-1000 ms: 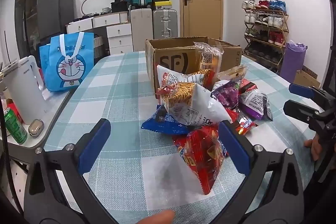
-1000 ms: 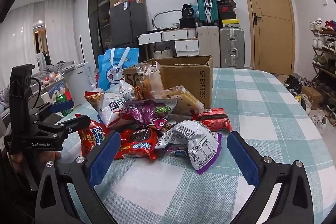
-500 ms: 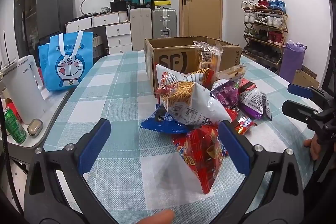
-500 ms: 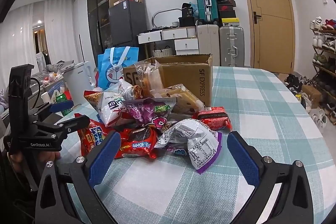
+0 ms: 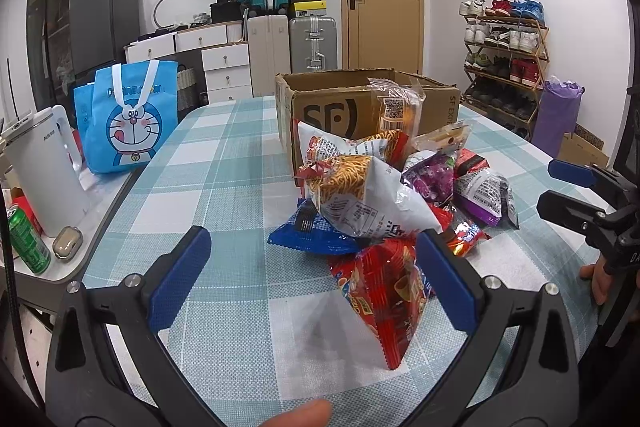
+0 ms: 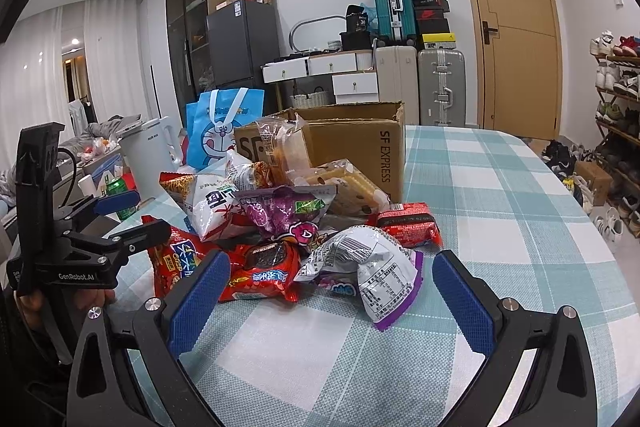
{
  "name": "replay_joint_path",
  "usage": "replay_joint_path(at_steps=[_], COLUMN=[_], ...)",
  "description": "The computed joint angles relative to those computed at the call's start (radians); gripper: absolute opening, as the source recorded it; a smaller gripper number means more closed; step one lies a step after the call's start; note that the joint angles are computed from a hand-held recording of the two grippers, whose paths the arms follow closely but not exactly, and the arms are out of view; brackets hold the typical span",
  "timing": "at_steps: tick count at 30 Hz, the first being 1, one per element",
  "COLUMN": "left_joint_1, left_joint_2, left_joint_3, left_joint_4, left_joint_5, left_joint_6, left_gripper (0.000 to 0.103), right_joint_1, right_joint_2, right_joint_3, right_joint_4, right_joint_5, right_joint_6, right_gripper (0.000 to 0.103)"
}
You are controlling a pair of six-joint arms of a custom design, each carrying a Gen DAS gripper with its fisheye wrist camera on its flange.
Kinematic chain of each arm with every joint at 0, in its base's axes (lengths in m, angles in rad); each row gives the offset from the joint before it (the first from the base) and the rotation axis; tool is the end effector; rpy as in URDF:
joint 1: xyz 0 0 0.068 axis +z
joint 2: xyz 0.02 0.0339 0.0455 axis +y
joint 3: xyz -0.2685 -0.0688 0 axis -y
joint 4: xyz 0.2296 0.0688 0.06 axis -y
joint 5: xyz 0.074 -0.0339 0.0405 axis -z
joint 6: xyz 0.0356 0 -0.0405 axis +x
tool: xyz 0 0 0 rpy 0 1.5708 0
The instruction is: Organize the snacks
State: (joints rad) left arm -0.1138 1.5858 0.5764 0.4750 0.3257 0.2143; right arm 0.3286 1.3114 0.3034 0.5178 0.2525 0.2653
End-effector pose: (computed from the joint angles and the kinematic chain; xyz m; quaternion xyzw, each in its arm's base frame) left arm 0.2866 -0.0442 0.1647 0.2192 0.8326 -0.1161 0.4952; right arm 0.2112 0.0626 0.1598 0.0378 0.8524 0.0461 0.5196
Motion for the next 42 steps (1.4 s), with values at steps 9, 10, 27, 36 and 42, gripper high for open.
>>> replay_joint_path(at_steps=[9,10,27,36,42], left_joint_1=[0.001,0.001,-0.004,-0.006,-0.006], left_joint_2=[0.0,0.001,-0.001,-0.001,0.0], left_joint_3=[0.0,0.001,-0.002,-0.002,0.0], left_joint_4=[0.001,-0.001,0.001,0.002,-0.002], left_joint_5=[-0.001,0.001,-0.007,-0.009,-0.009], left_joint_6=[0.002,0.002,0.002,0.001,0.003], left_gripper=[0.102,0.102,0.102,0.102,0.102], right_joint_1=[0.004,0.004,0.006,0.006,0.003], right_joint_2=[0.001,0.001,0.005,0.006,0.011], right_joint_3=[-0.001,-0.001,0.0,0.001,-0.001], right_joint_4=[0.001,0.001,0.002,0.0,0.002], right_joint_5=[0.004,0.004,0.007,0.007,0.007], right_joint_6=[0.001,0.001,0.005,0.006,0.008], right_gripper=[0.103,0.103,0.103,0.103,0.103])
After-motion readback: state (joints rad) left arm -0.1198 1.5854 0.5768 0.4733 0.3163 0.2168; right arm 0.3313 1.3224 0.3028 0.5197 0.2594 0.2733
